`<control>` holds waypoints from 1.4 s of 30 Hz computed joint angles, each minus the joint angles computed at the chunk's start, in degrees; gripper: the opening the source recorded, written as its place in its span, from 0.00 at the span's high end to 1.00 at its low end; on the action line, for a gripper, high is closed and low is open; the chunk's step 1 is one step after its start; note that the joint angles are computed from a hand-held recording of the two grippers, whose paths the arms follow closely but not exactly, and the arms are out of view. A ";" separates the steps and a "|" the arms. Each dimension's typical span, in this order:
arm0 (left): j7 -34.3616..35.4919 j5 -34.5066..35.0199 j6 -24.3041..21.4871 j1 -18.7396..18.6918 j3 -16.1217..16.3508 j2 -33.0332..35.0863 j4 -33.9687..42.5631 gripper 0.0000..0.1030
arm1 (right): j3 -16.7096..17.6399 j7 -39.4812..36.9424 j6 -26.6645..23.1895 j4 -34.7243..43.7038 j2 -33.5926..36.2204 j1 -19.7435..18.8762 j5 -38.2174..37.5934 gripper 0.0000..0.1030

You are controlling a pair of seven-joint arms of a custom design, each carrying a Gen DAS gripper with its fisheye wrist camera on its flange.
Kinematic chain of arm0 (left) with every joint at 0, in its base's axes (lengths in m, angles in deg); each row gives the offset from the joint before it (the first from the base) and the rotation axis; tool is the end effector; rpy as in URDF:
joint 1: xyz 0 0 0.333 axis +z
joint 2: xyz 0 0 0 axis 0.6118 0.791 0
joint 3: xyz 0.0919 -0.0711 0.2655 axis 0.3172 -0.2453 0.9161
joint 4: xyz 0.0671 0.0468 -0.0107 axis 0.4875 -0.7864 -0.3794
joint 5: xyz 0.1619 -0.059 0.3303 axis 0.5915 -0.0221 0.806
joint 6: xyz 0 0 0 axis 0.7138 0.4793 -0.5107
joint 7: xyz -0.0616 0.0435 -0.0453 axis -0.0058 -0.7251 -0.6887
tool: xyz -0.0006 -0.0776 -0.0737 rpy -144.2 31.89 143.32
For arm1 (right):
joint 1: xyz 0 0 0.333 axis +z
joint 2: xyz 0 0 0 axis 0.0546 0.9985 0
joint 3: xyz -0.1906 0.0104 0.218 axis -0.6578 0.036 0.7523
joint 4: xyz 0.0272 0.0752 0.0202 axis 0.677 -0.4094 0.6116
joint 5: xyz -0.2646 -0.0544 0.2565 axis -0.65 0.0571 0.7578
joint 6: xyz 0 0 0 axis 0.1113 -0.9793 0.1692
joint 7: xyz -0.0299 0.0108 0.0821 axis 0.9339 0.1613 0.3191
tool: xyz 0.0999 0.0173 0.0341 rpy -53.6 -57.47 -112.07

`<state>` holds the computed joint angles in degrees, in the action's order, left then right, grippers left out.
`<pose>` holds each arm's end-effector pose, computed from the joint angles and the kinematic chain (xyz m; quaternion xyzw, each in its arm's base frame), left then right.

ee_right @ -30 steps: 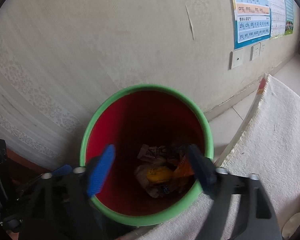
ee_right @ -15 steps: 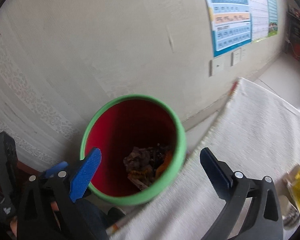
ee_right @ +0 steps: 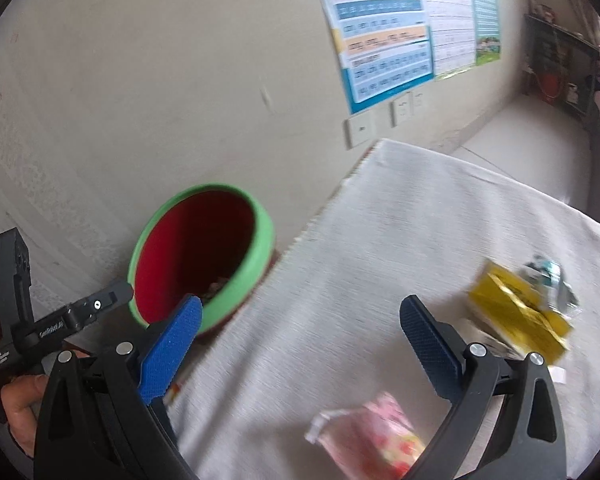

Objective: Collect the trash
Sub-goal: 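Move both tools back over the remaining trash on the table, then grasp the pink strawberry juice box with the left tool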

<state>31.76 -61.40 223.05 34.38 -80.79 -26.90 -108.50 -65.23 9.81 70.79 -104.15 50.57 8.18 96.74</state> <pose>0.5223 -0.1417 0.4465 -0.7987 0.4934 -0.3085 0.1534 0.6122 0.0854 0.4688 -0.7828 0.5125 -0.0447 0.3502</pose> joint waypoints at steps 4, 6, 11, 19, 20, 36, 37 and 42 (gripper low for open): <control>1.61 -0.65 0.73 -2.61 -1.61 2.61 2.83 0.05 | -1.45 -0.89 0.31 -1.49 -1.18 -1.66 0.23 0.07; 2.91 -1.98 1.30 -4.16 -1.98 4.39 4.30 0.05 | -2.09 -0.96 0.61 -2.05 -1.55 -2.43 0.26 0.07; 21.00 -21.02 2.04 -6.61 -6.03 10.25 9.02 0.05 | -3.73 -1.71 1.41 -4.90 -3.43 -4.42 0.21 0.07; 24.42 -24.15 -3.55 -11.68 -5.42 15.73 15.87 0.05 | -6.21 -1.11 2.32 -9.45 -4.97 -6.91 -2.32 0.07; 24.04 -24.33 -4.38 -12.06 -5.35 16.38 16.62 0.05 | -6.38 -0.63 2.33 -9.55 -4.92 -7.19 -2.46 0.07; 18.34 -20.35 -12.22 -15.92 -3.63 26.14 28.35 0.28 | -7.05 -0.56 1.04 -7.88 -3.97 -9.74 -0.93 0.07; 18.30 -19.86 -12.15 -16.02 -3.44 26.22 28.50 0.35 | -7.03 -0.52 0.93 -7.66 -3.75 -9.87 -0.89 0.07; 21.02 -20.11 -10.13 -14.99 -4.14 26.31 28.41 0.51 | -6.73 0.12 0.42 -5.58 -1.69 -10.46 -1.54 0.07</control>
<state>52.78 -81.50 212.92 19.39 -84.93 -0.59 -80.09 -71.96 9.93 71.21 -109.73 48.88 -2.28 95.19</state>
